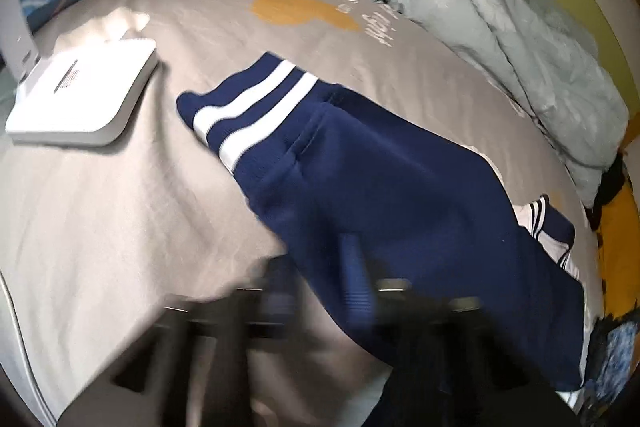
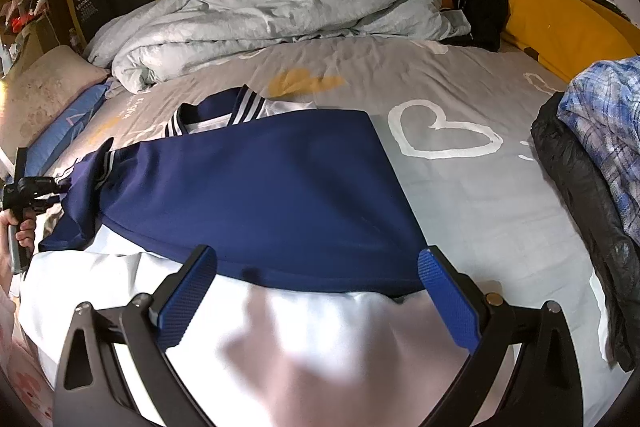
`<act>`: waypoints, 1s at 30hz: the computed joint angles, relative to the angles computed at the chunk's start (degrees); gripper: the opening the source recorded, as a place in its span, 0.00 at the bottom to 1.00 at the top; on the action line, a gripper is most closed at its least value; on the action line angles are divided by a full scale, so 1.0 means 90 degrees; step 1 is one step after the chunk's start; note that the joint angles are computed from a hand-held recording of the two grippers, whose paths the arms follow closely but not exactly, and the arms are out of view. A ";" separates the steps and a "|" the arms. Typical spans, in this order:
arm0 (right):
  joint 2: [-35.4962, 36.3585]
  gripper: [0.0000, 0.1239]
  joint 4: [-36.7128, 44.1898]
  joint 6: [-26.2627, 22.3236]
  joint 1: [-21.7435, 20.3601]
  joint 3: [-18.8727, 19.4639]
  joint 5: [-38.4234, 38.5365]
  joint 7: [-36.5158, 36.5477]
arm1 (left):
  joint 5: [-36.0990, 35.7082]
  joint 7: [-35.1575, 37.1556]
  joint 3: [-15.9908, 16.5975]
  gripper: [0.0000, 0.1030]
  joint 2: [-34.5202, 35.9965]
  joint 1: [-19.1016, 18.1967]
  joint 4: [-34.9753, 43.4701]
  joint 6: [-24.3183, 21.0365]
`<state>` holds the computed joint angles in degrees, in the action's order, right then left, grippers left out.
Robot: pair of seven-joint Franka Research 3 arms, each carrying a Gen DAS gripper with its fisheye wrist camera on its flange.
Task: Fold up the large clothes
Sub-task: 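Move the open left tool back over the folded navy sleeve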
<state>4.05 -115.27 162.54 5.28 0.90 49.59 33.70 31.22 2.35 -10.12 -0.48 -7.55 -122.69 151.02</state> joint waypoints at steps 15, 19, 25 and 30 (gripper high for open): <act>-0.0134 0.81 -0.0064 0.0069 0.0033 -0.0010 0.0346 -0.0326 | 0.4050 -0.0717 -0.0793 0.02 0.0721 -0.1384 0.2325 -0.1216; -0.0206 0.81 -0.0119 0.0103 0.0053 -0.0025 0.0476 -0.0430 | 0.3612 0.0307 -0.0822 0.02 0.1570 -0.1923 0.3236 -0.1079; -0.0321 0.81 -0.0113 0.0015 0.0059 -0.0091 0.0832 -0.0697 | 0.2410 0.1425 -0.0793 0.05 0.2355 -0.2358 0.3897 -0.1171; -0.0344 0.81 -0.0104 -0.0066 0.0069 -0.0127 0.0901 -0.0731 | 0.2314 0.1126 -0.0461 0.48 0.2095 -0.2795 0.3551 -0.1022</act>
<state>0.95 -116.21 161.94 5.91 -0.24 57.70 27.12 52.05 12.48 -14.28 18.37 -32.71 -90.74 141.82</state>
